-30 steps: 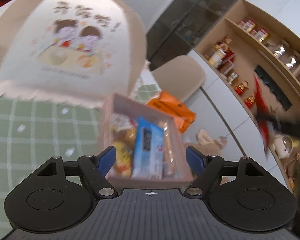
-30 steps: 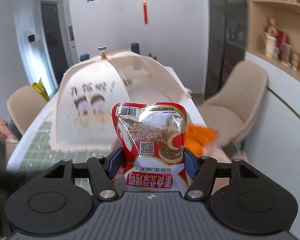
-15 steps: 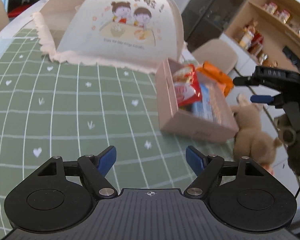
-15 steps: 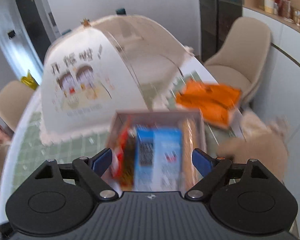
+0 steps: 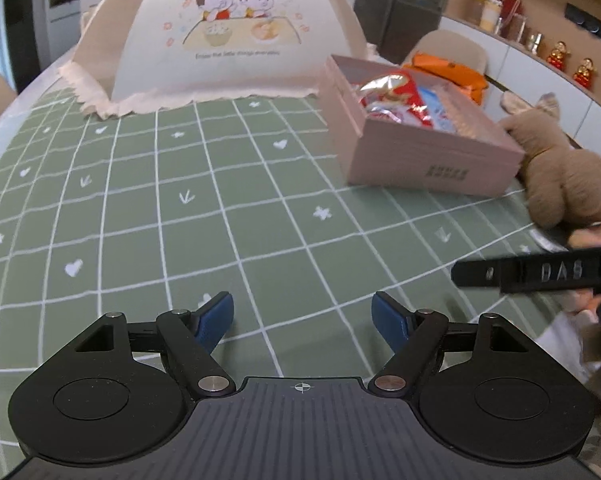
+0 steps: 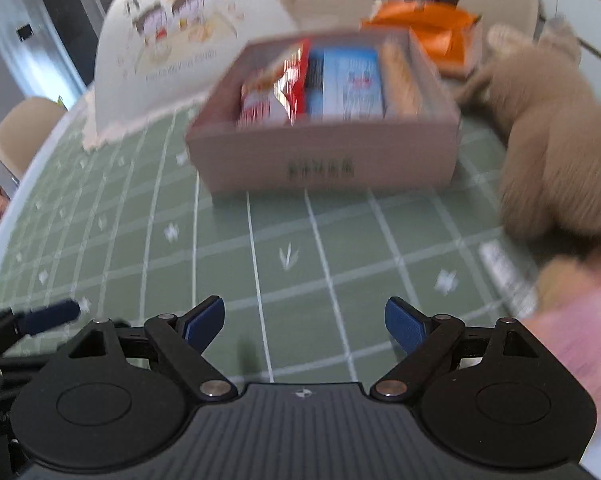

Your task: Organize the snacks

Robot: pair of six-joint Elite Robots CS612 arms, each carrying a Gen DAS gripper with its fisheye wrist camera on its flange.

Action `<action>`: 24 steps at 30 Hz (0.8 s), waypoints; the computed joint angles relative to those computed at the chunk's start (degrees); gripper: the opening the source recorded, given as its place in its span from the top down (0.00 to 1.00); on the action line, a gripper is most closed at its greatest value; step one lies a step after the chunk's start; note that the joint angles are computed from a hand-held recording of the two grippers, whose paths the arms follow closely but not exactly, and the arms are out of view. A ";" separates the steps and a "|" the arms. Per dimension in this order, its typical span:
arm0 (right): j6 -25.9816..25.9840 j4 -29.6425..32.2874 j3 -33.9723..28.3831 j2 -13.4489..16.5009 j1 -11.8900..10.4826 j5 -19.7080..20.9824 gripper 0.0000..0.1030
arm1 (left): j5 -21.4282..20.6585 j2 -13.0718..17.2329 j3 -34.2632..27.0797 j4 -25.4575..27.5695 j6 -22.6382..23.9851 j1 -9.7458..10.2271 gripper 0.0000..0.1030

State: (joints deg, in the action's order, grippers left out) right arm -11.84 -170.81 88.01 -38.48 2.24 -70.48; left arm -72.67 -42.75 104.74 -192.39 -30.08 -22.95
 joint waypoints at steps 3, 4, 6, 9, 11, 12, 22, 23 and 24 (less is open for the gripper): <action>-2.15 -5.64 0.55 0.96 0.77 -3.26 0.06 | 4.63 1.69 -1.06 -1.49 3.01 -0.97 0.21; -2.68 -5.67 0.28 1.26 1.04 -4.67 0.01 | 6.41 2.05 -1.51 -1.18 3.86 -1.35 0.21; -2.65 -9.64 0.42 2.15 1.38 -7.30 0.00 | 8.67 2.90 -2.28 -1.91 4.86 -1.77 0.17; -1.23 -14.39 0.71 3.22 0.89 -6.50 0.00 | 10.38 4.09 -3.21 -3.67 4.42 -1.85 0.11; -0.95 -17.93 0.99 3.98 0.54 -5.60 0.00 | 10.92 4.29 -3.53 -3.60 4.03 -1.94 0.11; -0.73 -20.01 1.24 4.39 0.42 -5.21 0.00 | 11.13 4.35 -3.68 -3.44 3.74 -1.95 0.11; 1.14 -25.53 1.28 5.71 0.51 -5.42 0.00 | 10.87 4.76 -3.47 -5.40 4.99 -1.82 0.11; 1.13 -25.51 1.26 5.71 0.50 -5.41 0.00 | 10.90 4.80 -3.50 -5.42 5.00 -1.82 0.11; 1.17 -25.54 1.30 5.70 0.52 -5.42 0.00 | 10.92 4.79 -3.53 -5.39 5.00 -1.81 0.11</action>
State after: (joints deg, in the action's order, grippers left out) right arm -10.66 -196.36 89.31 -32.78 2.76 -75.90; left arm -61.75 -37.95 101.21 -197.77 -25.08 -24.76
